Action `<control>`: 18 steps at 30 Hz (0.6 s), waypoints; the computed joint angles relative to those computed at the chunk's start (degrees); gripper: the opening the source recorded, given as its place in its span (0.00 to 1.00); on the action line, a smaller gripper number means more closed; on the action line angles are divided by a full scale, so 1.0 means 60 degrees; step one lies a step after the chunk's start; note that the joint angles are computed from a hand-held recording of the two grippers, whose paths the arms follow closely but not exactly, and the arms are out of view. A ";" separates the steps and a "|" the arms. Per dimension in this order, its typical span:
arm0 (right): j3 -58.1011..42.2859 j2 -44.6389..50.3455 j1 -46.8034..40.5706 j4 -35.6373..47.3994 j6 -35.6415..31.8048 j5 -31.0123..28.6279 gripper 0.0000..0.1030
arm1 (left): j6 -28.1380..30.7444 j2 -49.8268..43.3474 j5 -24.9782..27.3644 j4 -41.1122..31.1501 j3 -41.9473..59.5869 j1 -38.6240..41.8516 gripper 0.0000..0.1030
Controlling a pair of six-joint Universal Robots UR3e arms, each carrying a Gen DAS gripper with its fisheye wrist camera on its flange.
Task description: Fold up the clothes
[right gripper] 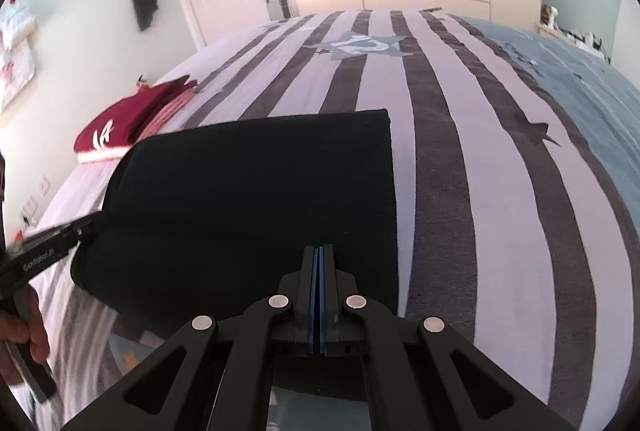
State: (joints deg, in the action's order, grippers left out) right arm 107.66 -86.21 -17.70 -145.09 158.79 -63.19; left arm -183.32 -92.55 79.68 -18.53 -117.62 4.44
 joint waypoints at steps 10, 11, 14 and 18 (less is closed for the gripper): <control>-0.0450 0.0333 -0.0398 -0.0051 0.0311 -0.0220 0.00 | -0.0403 -0.0108 0.1089 -0.0190 0.0706 -0.0125 0.02; -0.0736 0.0560 -0.0407 -0.0066 0.0536 -0.0489 0.04 | -0.0483 -0.0180 0.1032 -0.0207 0.0871 -0.0026 0.02; -0.1564 0.1060 -0.0261 -0.0069 0.0735 -0.0568 0.06 | -0.0520 -0.0632 0.0795 -0.0123 0.1502 0.0073 0.02; -0.2507 0.1674 0.0318 0.0068 0.0877 -0.0141 0.06 | -0.0441 -0.1403 0.0427 -0.0146 0.2282 -0.0139 0.02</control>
State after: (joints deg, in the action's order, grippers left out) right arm 92.62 -76.17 -15.79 -144.68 164.05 -64.04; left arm -185.97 -100.97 82.24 -19.41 -103.92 3.61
